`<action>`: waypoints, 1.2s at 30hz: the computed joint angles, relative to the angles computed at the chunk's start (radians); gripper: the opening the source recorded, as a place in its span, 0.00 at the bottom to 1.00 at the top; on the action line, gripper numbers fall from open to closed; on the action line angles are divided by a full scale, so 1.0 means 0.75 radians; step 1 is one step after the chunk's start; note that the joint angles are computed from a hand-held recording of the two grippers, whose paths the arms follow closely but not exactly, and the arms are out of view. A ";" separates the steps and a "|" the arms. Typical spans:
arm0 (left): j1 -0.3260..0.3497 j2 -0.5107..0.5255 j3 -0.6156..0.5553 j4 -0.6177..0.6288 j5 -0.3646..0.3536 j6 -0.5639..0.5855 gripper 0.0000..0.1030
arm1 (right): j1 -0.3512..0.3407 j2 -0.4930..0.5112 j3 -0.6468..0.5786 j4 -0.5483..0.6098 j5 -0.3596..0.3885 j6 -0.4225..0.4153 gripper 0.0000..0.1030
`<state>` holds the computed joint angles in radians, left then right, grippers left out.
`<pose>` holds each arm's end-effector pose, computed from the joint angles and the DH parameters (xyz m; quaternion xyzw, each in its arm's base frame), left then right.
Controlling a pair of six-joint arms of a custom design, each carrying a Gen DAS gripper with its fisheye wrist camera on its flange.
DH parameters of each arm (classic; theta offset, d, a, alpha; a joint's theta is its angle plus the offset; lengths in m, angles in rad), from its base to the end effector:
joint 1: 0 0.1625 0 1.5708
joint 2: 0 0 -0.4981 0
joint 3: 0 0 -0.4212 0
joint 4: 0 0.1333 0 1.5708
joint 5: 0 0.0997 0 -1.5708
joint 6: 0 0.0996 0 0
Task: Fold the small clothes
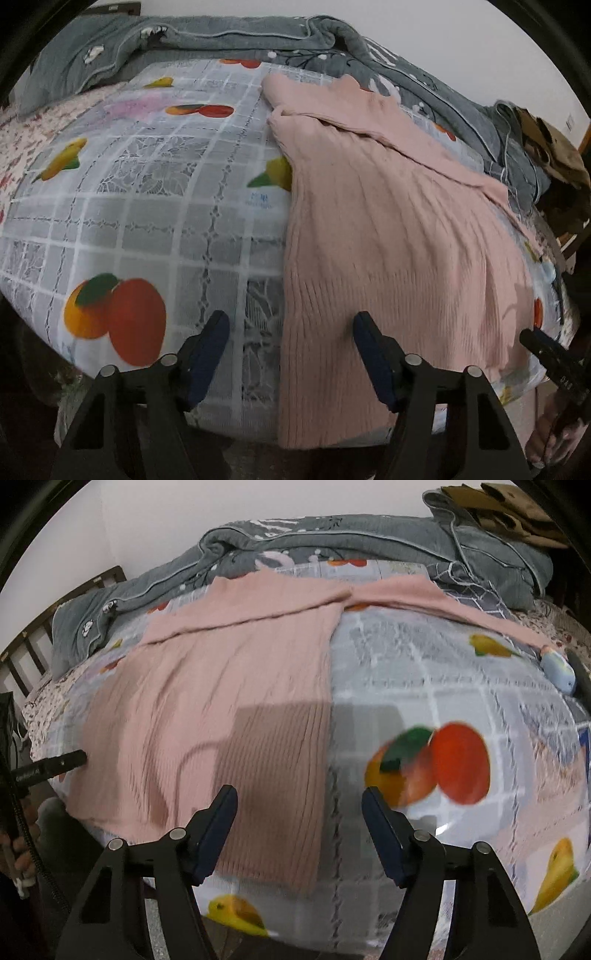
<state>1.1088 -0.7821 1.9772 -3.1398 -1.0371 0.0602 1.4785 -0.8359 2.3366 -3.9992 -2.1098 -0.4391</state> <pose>-0.1170 -0.6478 0.0783 0.1973 0.9283 -0.2274 0.2181 0.0365 -0.4972 0.1404 0.0314 -0.8697 0.3536 0.3430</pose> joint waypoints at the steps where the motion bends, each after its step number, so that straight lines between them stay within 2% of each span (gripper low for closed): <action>1: -0.005 0.009 0.008 -0.030 -0.003 0.005 0.62 | 0.004 0.013 -0.004 -0.014 -0.010 -0.010 0.67; 2: -0.011 0.019 0.011 -0.048 -0.011 0.004 0.58 | 0.011 0.028 -0.013 -0.027 -0.027 -0.020 0.67; 3: -0.015 0.028 0.012 -0.061 -0.011 0.006 0.49 | 0.020 0.047 -0.029 -0.042 -0.053 -0.029 0.66; 4: -0.026 0.040 0.011 -0.074 0.001 0.011 0.40 | 0.031 0.068 -0.044 -0.063 -0.077 -0.048 0.60; 5: -0.035 0.054 0.009 -0.089 0.021 0.032 0.14 | 0.040 0.084 -0.054 -0.086 -0.090 -0.082 0.33; 6: -0.040 0.061 0.002 -0.087 0.025 0.060 0.09 | 0.044 0.087 -0.056 -0.095 -0.084 -0.128 0.11; 7: -0.040 0.060 0.002 -0.104 0.023 0.056 0.09 | 0.048 0.084 -0.053 -0.107 -0.075 -0.148 0.05; 9: -0.024 0.038 0.011 -0.129 0.006 0.014 0.09 | 0.029 0.056 -0.013 -0.176 -0.014 -0.142 0.05; 13: 0.030 -0.009 0.000 -0.066 -0.066 -0.040 0.08 | -0.037 -0.017 0.041 -0.093 0.061 -0.073 0.05; 16: 0.038 -0.010 -0.016 -0.018 -0.104 -0.055 0.12 | -0.031 -0.003 0.028 -0.064 0.034 -0.092 0.06; 18: 0.031 -0.012 -0.029 0.028 -0.093 -0.067 0.18 | -0.017 -0.026 0.016 -0.002 0.027 -0.095 0.13; 19: 0.023 -0.012 -0.034 0.032 -0.065 -0.064 0.20 | -0.018 -0.044 0.018 0.019 0.038 -0.088 0.22; 20: 0.014 -0.008 -0.039 0.011 -0.026 -0.048 0.28 | -0.020 -0.061 0.022 0.016 0.052 -0.090 0.32; 21: 0.004 0.000 -0.048 -0.027 0.018 -0.021 0.38 | -0.022 -0.074 0.024 -0.012 0.062 -0.102 0.37; 22: -0.004 0.011 -0.064 -0.067 0.049 0.013 0.45 | -0.022 -0.083 0.023 -0.035 0.066 -0.113 0.44; 24: -0.010 0.032 -0.112 -0.123 0.050 0.077 0.66 | -0.023 -0.113 0.001 -0.045 0.060 -0.131 0.49; 28: -0.012 0.112 -0.303 -0.087 0.040 0.155 0.67 | -0.045 -0.171 -0.073 -0.009 0.060 -0.121 0.51; 30: -0.011 0.174 -0.436 -0.024 0.061 0.144 0.67 | -0.055 -0.188 -0.123 0.030 0.040 -0.099 0.51; 34: 0.019 0.289 -0.699 0.142 -0.002 0.092 0.67 | -0.075 -0.211 -0.192 0.090 0.036 -0.072 0.51; 36: 0.024 0.376 -0.873 0.286 0.084 0.055 0.67 | -0.079 -0.208 -0.225 0.114 0.018 -0.068 0.51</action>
